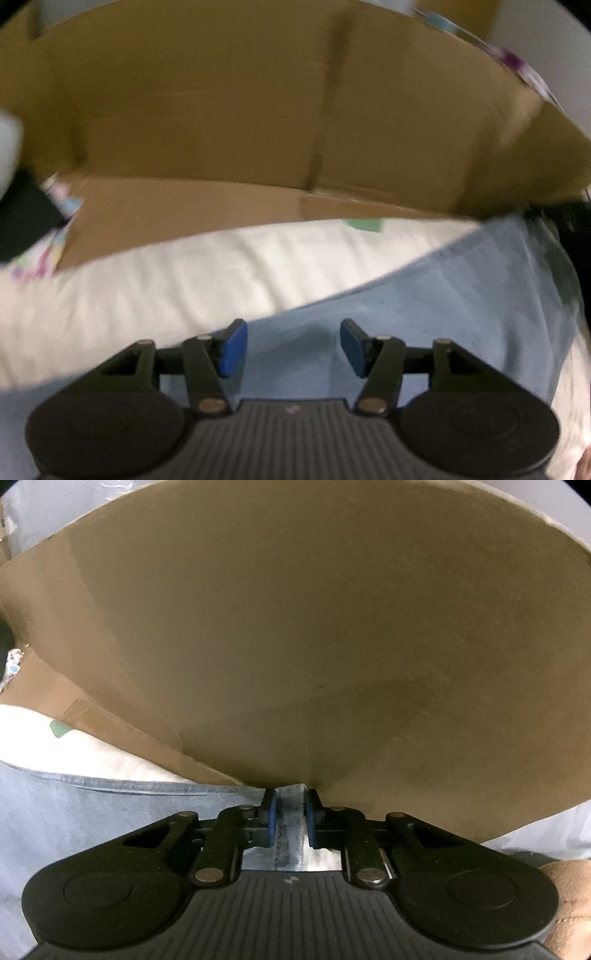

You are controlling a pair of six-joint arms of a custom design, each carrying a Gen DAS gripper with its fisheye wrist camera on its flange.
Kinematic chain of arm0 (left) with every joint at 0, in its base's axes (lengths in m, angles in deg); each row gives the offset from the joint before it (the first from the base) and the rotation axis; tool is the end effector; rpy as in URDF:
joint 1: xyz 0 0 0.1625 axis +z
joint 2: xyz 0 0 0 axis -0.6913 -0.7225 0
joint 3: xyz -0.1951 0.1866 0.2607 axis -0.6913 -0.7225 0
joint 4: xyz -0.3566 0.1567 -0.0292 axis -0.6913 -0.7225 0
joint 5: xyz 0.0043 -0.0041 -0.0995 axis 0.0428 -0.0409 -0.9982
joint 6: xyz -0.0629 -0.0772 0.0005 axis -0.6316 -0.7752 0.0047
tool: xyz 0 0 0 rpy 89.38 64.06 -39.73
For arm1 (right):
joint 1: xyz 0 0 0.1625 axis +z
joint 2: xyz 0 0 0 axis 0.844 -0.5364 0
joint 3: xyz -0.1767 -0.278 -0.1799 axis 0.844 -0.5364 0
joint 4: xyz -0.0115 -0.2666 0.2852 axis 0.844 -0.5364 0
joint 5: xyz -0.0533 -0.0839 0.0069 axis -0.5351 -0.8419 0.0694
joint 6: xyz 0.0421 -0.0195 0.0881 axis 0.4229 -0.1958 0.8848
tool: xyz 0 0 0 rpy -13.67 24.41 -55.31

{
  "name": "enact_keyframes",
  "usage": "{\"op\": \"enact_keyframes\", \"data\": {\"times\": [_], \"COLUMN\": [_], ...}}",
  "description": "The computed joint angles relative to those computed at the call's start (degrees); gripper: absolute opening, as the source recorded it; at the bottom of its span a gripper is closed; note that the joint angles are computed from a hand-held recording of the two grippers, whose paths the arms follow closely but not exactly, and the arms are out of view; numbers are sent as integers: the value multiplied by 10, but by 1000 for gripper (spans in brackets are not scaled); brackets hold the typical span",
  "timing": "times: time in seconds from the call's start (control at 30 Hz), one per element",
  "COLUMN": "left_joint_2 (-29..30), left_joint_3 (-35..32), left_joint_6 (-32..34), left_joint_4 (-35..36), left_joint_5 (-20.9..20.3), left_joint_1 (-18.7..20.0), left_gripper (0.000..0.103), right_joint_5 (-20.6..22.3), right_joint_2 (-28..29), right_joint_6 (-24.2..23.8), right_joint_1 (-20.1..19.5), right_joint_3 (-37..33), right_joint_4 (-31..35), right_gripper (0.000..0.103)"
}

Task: Fold clothes
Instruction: 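Lift the hem with the right gripper and fold it over the jeans, then lower the hem onto the jeans and open the right gripper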

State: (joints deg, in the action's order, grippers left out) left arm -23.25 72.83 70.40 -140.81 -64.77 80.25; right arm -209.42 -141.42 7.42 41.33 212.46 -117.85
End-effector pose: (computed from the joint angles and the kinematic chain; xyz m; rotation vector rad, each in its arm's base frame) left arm -0.2665 -0.4069 0.1141 1.3300 2.4579 -0.1697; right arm 0.0963 -0.2932 0.4254 -0.1505 -2.0323 0.9120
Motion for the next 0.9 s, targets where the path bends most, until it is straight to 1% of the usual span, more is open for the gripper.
{"op": "enact_keyframes", "data": {"times": [0.13,0.23,0.33,0.37,0.4,0.43,0.5,0.63,0.73,0.8,0.83,0.87,0.9], "left_joint_2": [36,62,81,87,91,95,103,119,139,156,163,170,174], "left_joint_3": [-14,-26,-33,-35,-36,-37,-39,-49,-61,-71,-75,-79,-79], "left_joint_6": [54,73,90,96,101,105,110,120,126,128,127,128,132], "left_joint_4": [-4,-3,-7,-8,-9,-11,-14,-27,-29,-27,-25,-25,-28], "left_joint_5": [-20,-44,-65,-68,-68,-67,-71,-96,-109,-114,-115,-114,-109], "left_joint_1": [-13,-18,-24,-27,-29,-32,-36,-43,-53,-60,-63,-67,-70], "left_gripper": [59,59,59,57,50,48,48,47,47,47,45,40,26], "right_joint_5": [-13,-16,-20,-19,-19,-18,-17,-11,-3,1,3,5,7], "right_joint_2": [1,13,18,19,19,21,24,28,11,10,9,9,9], "right_joint_6": [-29,-48,-65,-68,-71,-75,-82,-90,-97,-103,-105,-107,-109], "right_joint_1": [11,19,25,25,25,26,26,23,18,16,15,13,11], "right_joint_3": [12,21,25,26,27,28,30,34,41,43,44,46,46], "right_joint_4": [-47,-95,-123,-129,-135,-142,-158,-180,-181,-187,-190,-193,-196], "right_gripper": [14,13,13,13,13,12,12,12,12,12,12,12,12]}}
